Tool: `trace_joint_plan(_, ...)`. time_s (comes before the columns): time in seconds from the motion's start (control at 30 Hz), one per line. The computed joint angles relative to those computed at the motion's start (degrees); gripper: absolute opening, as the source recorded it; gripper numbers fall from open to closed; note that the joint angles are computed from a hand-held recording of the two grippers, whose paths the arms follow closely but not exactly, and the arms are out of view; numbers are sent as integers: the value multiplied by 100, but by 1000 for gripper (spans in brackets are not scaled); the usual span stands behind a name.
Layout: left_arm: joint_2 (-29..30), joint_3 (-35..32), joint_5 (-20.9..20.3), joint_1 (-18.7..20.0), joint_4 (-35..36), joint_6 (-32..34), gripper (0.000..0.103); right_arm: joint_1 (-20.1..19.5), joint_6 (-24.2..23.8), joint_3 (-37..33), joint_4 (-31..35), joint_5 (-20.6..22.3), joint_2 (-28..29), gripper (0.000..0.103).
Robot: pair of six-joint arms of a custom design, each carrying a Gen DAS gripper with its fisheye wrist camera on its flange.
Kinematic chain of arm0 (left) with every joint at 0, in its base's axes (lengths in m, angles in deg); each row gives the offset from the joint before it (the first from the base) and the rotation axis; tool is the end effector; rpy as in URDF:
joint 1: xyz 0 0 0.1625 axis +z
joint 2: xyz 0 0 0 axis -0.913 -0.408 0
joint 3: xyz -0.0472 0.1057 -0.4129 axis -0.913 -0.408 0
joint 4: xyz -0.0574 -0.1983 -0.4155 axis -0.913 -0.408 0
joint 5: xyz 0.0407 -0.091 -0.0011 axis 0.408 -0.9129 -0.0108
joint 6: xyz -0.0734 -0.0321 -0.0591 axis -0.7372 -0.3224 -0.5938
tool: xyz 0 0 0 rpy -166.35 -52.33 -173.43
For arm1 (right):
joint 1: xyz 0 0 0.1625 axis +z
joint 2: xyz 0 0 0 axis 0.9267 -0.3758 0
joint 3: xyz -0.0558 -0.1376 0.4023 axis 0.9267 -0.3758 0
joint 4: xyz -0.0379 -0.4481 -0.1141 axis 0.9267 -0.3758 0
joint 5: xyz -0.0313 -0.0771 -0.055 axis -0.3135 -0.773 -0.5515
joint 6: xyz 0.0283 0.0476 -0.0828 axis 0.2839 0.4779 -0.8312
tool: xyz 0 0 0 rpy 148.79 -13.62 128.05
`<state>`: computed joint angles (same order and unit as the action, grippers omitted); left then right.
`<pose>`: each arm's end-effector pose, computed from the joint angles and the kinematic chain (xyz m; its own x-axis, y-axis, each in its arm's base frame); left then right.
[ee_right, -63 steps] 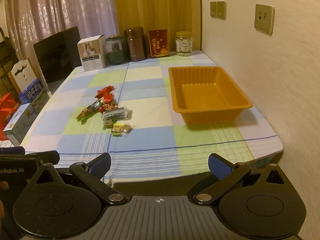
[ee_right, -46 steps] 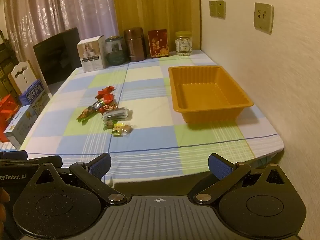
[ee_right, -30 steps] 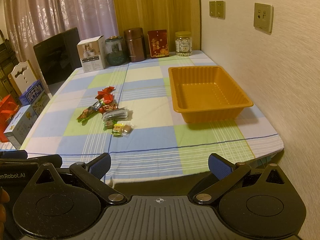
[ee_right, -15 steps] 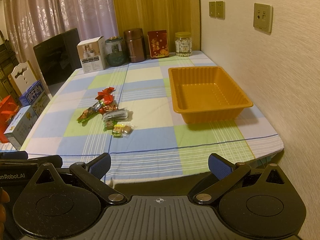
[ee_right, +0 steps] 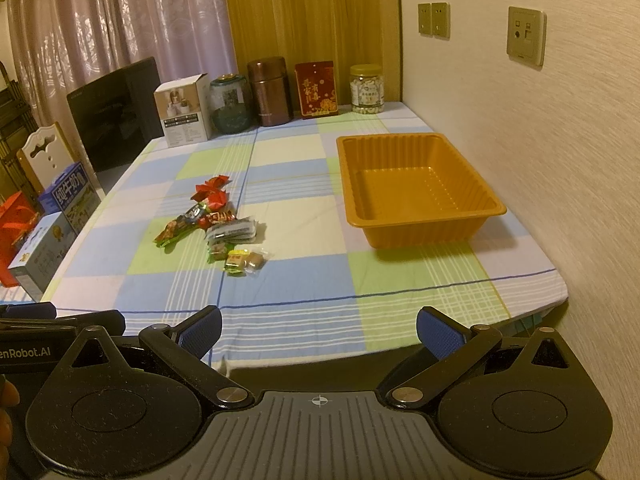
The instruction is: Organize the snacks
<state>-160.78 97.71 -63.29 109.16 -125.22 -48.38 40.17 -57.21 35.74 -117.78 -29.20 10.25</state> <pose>-0.1620 -0.4571 0.2328 -0.7623 -0.2235 -0.6075 0.3242 0.6805 -0.6571 0.2641 -0.5118 0.1345 -0.7541 -0.3502 0.5556 -0.6197 0.6596 -0.4253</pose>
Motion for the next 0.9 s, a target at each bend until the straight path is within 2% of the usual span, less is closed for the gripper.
trace_joint_plan(0.9,41,-18,-8,13,-46,33,102,10,12,-4,7,-1,0,103)
